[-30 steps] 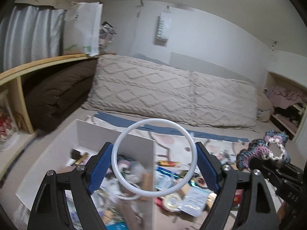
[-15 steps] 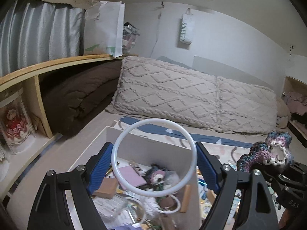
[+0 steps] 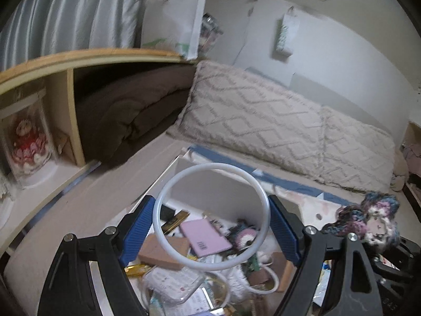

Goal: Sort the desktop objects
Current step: 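Move the crocheted piece in the right tool over the box while the left tool brings the ring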

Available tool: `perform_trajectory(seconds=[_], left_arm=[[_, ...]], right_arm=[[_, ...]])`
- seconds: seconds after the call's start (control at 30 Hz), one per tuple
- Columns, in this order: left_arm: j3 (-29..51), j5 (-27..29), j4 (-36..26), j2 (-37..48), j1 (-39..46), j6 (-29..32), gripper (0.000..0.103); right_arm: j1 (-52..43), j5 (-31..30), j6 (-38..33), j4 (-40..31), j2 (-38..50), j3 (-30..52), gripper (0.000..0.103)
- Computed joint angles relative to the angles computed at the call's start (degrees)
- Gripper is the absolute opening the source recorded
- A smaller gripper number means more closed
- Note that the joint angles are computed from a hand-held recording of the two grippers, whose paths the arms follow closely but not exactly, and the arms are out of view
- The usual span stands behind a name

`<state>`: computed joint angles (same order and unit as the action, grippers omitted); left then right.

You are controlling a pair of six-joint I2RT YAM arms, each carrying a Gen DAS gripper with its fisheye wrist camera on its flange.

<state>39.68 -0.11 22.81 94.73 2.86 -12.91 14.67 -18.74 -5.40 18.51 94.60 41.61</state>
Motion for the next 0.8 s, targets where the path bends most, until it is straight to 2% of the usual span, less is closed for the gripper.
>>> perform_trajectory(seconds=[0.27,0.33,0.37,0.43,0.67,0.8], left_arm=[[3.4,-1.1,-3.6,4.7,0.4,-0.3,0.084],[5.1,-1.0,-5.4,6.5,0.4,-0.6,0.092],[5.6,-0.6,-5.9,7.3,0.6,-0.7,0.1],[5.8,0.8,-6.2,7.5,1.1,-1.0,0.1],[4.5,-1.0,-6.8,4.9,1.4,-0.5,0.1],[2.7,-1.5,-6.5,2.1,1.9,0.5,0.1]], right_arm=[[2.1,1.6,-0.6,-2.5,1.1,1.8,0.025],[2.2,1.6,-0.7,-3.0,1.3,2.1,0.025],[2.3,1.6,-0.7,-3.5,1.5,2.5,0.025],[2.4,1.6,-1.0,-4.5,2.1,3.3,0.025],[3.7,1.2,-0.4,-6.7,5.5,6.5,0.025],[4.4,0.1,0.6,-10.2,8.5,10.4,0.025]])
